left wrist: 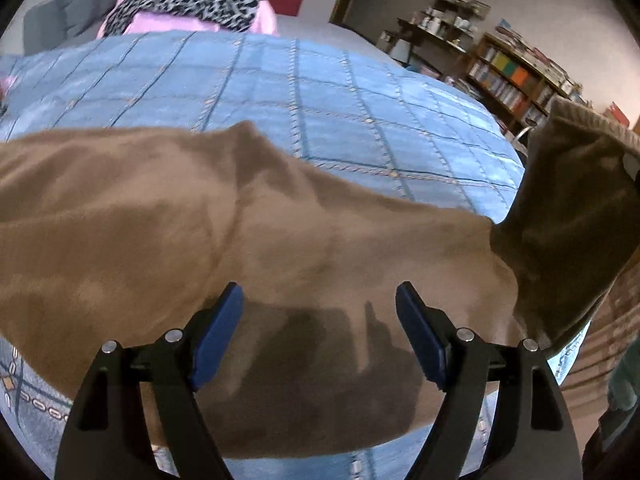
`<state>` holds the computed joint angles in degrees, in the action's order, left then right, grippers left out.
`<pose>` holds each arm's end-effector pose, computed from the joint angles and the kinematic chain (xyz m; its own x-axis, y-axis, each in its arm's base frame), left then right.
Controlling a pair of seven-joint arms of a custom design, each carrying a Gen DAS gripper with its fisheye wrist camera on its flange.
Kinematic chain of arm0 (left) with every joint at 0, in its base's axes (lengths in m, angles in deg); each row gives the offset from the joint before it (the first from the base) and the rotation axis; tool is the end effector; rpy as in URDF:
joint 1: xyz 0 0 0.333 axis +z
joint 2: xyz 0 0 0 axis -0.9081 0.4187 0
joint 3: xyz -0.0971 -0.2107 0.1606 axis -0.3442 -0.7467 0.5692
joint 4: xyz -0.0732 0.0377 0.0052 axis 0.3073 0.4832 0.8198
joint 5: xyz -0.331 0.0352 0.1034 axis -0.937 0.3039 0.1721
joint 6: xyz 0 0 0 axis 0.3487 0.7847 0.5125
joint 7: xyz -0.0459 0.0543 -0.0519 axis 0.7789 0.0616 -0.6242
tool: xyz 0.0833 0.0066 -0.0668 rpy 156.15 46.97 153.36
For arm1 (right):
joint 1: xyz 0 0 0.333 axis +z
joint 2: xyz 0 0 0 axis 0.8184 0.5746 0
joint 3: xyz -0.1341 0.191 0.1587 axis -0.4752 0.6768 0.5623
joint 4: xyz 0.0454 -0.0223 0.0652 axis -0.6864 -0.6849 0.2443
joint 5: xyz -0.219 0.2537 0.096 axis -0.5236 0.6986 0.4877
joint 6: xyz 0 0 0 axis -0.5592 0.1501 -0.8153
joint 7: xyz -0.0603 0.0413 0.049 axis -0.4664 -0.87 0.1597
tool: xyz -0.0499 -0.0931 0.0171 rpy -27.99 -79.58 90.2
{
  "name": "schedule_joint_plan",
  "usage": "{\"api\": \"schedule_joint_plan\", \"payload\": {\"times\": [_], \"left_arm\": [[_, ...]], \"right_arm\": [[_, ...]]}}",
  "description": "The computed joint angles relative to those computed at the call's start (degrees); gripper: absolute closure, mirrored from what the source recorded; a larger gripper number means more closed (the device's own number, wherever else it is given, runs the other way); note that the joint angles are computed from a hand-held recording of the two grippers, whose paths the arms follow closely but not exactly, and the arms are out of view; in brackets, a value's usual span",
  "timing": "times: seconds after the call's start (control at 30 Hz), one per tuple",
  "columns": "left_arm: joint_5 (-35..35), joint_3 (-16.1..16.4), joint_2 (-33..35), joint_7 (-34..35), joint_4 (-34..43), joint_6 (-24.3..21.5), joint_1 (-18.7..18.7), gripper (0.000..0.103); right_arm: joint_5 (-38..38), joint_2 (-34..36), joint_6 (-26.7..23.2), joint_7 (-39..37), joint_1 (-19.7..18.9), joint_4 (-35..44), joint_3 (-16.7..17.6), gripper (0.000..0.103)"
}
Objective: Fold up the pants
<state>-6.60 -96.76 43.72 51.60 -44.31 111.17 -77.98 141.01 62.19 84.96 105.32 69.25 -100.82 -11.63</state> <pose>0.4559 -0.2134 0.5375 0.2852 -0.9197 0.2697 -0.7389 -0.3902 -0.5493 0.5734 0.1665 0.6106 0.4302 -0.8014 -0.4156 -0.5573 0.1264 -0.8206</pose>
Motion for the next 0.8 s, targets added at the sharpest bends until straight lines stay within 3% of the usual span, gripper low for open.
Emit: {"api": "schedule_joint_plan", "payload": {"times": [0.47,0.8], "left_arm": [[-0.02,3.17,-15.74,-4.79,-16.09,-0.78,2.53,0.023],[0.36,4.20,-17.94,-6.60,-18.75,0.69,3.39,0.023]], "right_arm": [[-22.00,5.55,0.92,8.44,10.77,-1.02,2.78,0.086],[-30.50,6.15,0.33,10.84,13.86,-5.36,2.76,0.086]]}}
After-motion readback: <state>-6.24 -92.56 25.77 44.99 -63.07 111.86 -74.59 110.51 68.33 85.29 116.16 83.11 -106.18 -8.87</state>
